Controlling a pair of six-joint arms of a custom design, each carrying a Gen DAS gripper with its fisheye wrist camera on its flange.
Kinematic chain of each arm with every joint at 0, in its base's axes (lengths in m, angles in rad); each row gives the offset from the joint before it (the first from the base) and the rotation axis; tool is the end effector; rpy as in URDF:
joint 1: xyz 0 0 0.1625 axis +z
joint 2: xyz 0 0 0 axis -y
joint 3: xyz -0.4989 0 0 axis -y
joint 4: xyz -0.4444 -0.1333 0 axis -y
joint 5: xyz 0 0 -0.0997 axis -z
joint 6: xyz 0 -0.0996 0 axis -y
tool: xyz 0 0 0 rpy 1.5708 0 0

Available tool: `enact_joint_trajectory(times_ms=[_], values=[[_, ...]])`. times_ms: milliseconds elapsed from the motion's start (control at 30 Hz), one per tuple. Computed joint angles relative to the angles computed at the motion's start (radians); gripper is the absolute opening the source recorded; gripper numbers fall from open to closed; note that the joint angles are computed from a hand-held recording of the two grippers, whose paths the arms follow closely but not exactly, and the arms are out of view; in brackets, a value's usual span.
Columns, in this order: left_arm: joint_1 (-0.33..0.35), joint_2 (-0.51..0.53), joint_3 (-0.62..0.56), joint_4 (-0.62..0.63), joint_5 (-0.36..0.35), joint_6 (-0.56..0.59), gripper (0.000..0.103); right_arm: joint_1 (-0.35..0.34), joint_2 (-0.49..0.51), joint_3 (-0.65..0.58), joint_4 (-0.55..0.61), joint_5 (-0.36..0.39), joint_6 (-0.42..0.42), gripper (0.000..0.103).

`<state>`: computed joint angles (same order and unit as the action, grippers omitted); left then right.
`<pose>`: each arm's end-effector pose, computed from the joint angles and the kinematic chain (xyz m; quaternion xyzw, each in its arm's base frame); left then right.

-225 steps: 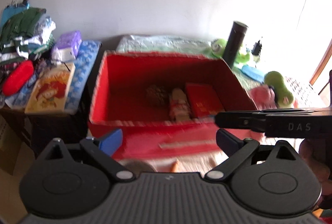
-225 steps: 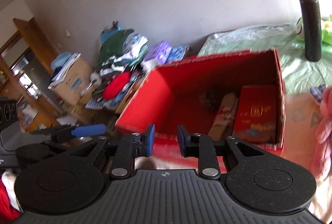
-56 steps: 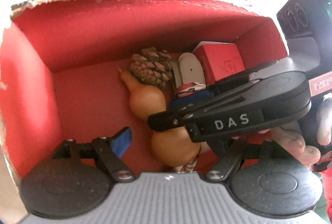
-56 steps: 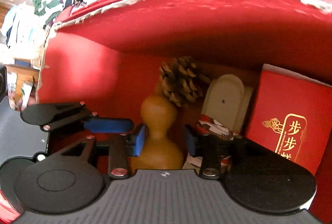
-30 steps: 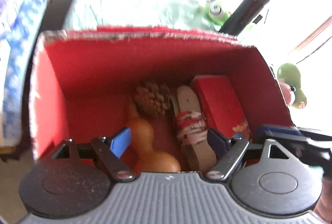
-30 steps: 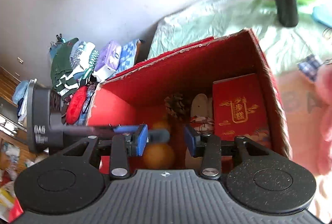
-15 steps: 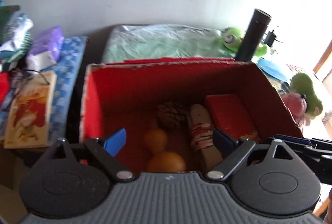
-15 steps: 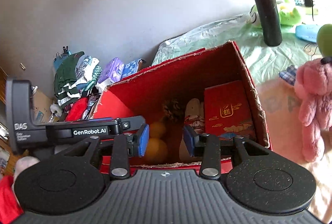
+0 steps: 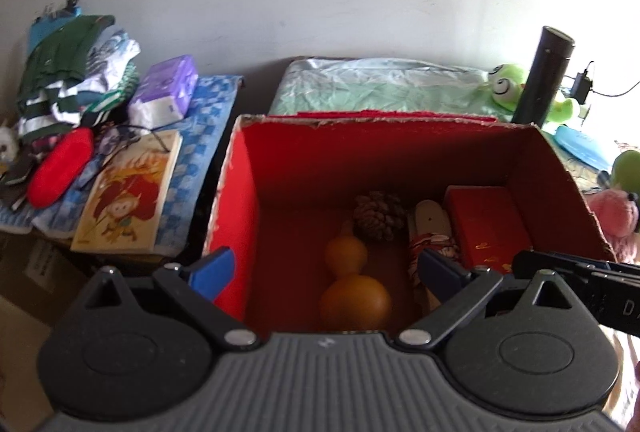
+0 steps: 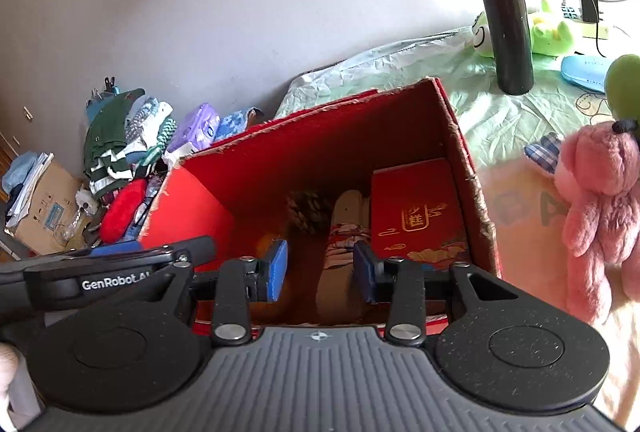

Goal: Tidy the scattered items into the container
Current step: 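Withdraw the right gripper up out of the red box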

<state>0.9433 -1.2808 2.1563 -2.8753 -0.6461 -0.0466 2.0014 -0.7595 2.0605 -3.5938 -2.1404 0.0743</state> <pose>-0.1465 -0.5645 0.2863 0.1595 0.8651 -0.3239 0.3483 0.3272 -0.5215 0.0806 0.0614 -0.9012 0.3939 0.1699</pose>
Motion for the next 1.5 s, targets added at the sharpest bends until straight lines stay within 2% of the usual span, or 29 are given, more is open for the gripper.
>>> enact_joint_trajectory(times_ms=[300,533,667,800,867,1033,1200,1333,1500], values=[[-0.057,0.036,0.0,0.087,0.111,-0.176,0.101,-0.021,-0.059,0.055,0.031,0.05,-0.077,0.041],[-0.084,0.065,0.0,0.151,0.198,-0.277,0.102,-0.053,-0.101,0.085,0.058,0.127,-0.106,0.039],[-0.087,0.073,-0.009,0.224,0.217,-0.359,0.102,-0.07,-0.116,0.098,0.06,0.169,-0.121,0.036],[-0.1,0.093,-0.023,0.36,0.287,-0.459,0.102,-0.084,-0.134,0.104,0.082,0.21,-0.119,0.036],[-0.105,0.103,-0.024,0.386,0.308,-0.469,0.102,-0.087,-0.137,0.106,0.086,0.22,-0.129,0.036],[-0.1,0.099,-0.025,0.39,0.259,-0.454,0.102,-0.09,-0.14,0.108,0.088,0.229,-0.138,0.036],[-0.089,0.108,-0.028,0.357,0.243,-0.399,0.102,-0.087,-0.139,0.106,0.091,0.219,-0.139,0.036],[-0.065,0.103,-0.041,0.338,0.171,-0.343,0.102,-0.091,-0.127,0.111,0.037,0.225,-0.108,0.036],[-0.033,0.091,-0.05,0.3,0.084,-0.255,0.102,-0.072,-0.085,0.107,-0.054,0.168,-0.119,0.036]])
